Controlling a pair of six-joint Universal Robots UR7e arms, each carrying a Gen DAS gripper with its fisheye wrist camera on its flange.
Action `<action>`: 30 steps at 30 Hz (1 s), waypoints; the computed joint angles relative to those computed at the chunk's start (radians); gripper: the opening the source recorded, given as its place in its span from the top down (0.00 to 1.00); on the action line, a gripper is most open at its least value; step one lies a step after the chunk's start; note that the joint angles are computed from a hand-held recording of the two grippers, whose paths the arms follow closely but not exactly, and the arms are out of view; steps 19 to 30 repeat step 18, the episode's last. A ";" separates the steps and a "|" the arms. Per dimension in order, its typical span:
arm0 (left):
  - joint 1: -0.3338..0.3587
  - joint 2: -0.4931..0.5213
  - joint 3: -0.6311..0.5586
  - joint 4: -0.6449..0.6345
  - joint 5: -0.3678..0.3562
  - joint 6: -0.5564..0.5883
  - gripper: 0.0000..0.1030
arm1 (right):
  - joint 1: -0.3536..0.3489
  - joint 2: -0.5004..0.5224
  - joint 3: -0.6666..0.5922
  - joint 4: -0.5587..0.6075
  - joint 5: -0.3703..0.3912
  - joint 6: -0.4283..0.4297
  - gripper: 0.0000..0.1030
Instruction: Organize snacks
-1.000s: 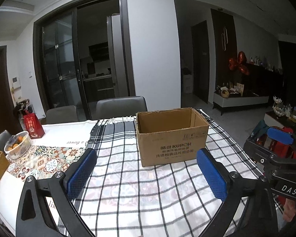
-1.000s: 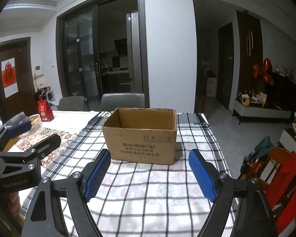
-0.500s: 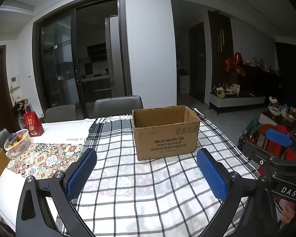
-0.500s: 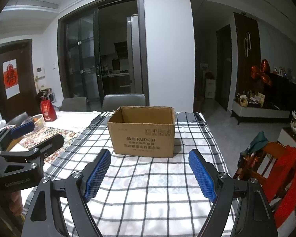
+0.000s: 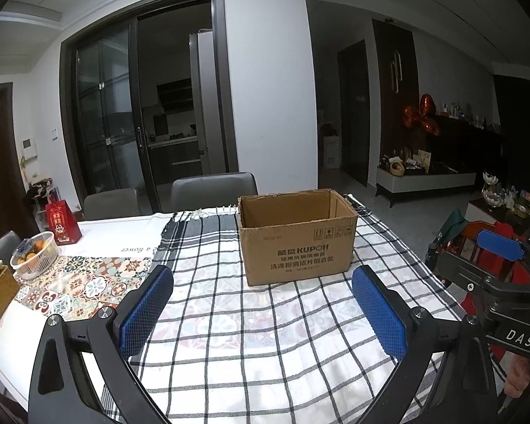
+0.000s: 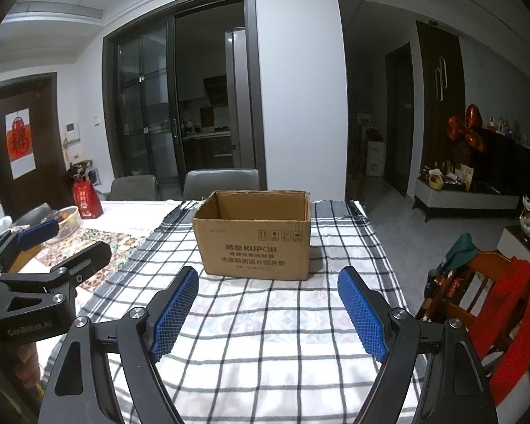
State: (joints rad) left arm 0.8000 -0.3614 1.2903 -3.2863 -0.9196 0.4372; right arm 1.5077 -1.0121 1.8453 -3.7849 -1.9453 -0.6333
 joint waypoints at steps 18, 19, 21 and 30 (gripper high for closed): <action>-0.002 -0.006 0.015 0.004 0.034 -0.012 0.00 | 0.002 -0.008 0.010 0.002 -0.009 0.007 0.21; -0.002 -0.006 0.015 0.004 0.034 -0.012 0.00 | 0.002 -0.008 0.010 0.002 -0.009 0.007 0.21; -0.002 -0.006 0.015 0.004 0.034 -0.012 0.00 | 0.002 -0.008 0.010 0.002 -0.009 0.007 0.21; -0.002 -0.006 0.015 0.004 0.034 -0.012 0.00 | 0.002 -0.008 0.010 0.002 -0.009 0.007 0.21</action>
